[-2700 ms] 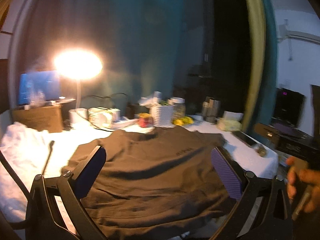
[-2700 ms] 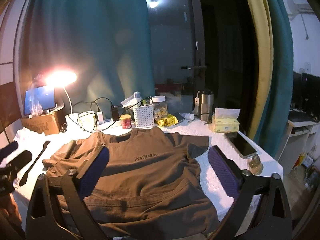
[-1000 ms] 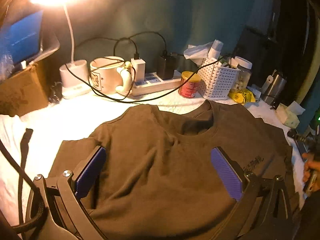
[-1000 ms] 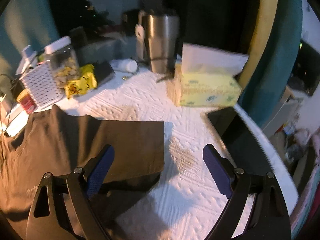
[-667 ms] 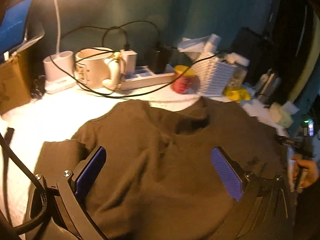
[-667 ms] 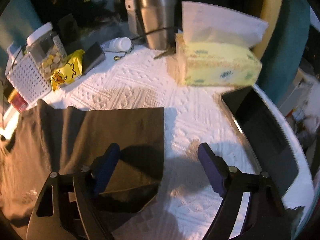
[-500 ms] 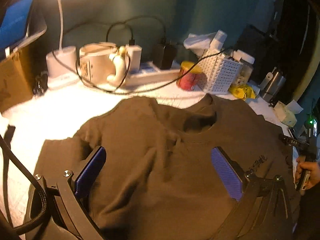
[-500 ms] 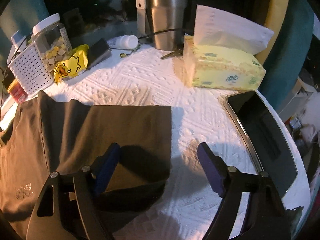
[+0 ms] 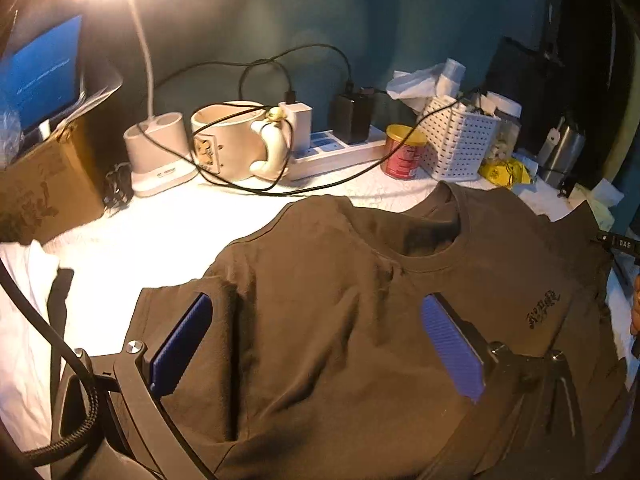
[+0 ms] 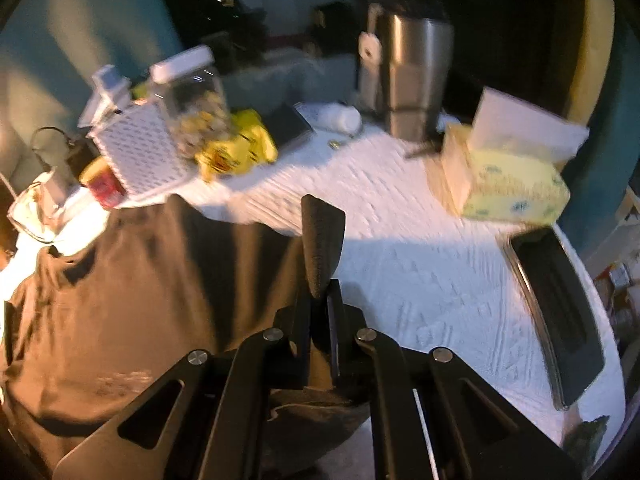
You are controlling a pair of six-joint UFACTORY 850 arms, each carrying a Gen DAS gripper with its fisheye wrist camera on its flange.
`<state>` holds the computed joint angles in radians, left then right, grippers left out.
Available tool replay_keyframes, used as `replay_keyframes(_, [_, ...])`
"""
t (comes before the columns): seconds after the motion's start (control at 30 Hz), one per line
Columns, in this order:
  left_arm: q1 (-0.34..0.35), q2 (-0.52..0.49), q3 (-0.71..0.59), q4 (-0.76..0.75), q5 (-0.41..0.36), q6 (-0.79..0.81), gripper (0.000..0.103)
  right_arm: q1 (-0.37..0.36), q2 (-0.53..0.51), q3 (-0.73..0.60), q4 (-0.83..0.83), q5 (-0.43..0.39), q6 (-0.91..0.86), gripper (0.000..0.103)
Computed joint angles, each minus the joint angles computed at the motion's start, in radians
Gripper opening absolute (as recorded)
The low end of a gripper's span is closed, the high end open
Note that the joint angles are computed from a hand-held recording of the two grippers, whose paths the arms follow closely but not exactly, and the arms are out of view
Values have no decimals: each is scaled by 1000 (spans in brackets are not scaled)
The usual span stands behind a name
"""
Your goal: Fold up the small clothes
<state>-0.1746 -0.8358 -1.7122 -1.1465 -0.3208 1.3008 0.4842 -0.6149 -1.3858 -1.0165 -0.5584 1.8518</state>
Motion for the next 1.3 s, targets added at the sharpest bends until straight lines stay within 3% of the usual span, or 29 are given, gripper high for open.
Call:
replay_keyframes(0.3, [66, 45, 72, -303, -112, 239, 102, 63, -22, -102, -6, -37, -52, 8])
replay_keyframes(0.73, [103, 79, 128, -393, -88, 369, 102, 99, -190, -331, 229, 20, -334, 8])
replay_keyframes(0.93, [106, 86, 138, -384, -82, 349, 102, 92, -258, -418, 405, -11, -493, 9])
replay_keyframes(1.0, [103, 94, 147, -398, -81, 361, 102, 90, -242, -401, 425, 1, -515, 23])
replay_keyframes(1.07, [99, 103, 158, -401, -76, 367, 102, 100, -212, -369, 365, -17, -460, 59])
replay_keyframes(1.17, [91, 120, 180, -415, -68, 389, 102, 125, -131, -275, 215, -54, -324, 62])
replay_keyframes(1.3, [83, 144, 218, -437, -56, 426, 102, 158, -69, -194, 167, -133, -290, 62])
